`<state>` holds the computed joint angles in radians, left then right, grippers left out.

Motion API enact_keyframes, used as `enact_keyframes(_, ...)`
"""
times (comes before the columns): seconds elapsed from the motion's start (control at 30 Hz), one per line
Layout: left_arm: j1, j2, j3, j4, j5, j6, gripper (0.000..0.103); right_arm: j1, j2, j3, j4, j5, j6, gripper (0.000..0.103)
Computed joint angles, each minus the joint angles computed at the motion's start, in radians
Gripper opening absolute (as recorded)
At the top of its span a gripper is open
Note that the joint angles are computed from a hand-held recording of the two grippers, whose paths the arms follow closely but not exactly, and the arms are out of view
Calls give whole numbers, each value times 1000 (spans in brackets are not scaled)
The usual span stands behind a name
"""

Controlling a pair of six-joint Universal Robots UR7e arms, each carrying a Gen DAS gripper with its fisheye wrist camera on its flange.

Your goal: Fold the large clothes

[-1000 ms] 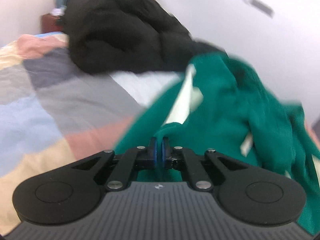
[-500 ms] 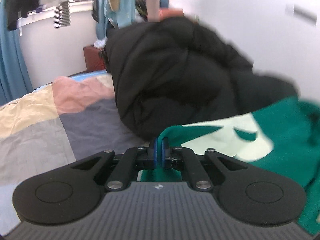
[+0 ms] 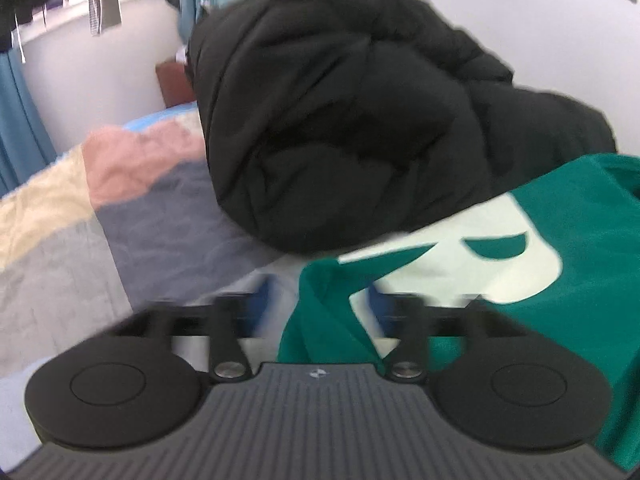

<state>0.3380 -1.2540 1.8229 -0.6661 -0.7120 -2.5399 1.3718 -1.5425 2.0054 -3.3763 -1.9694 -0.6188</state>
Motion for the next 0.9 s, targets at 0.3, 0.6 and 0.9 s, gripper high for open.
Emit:
enact_keyframes(0.3,-151,59,-52,14,95,-9,75,28,-124,77,33,117,76,79)
enact_keyframes(0.6,-210,133,-9,-398,239,314,75,141,-217,189,57,220,25,79)
enact_keyframes(0.9,-166,162,93,-902,244,719,75,257,-214,286,291,279,38,79)
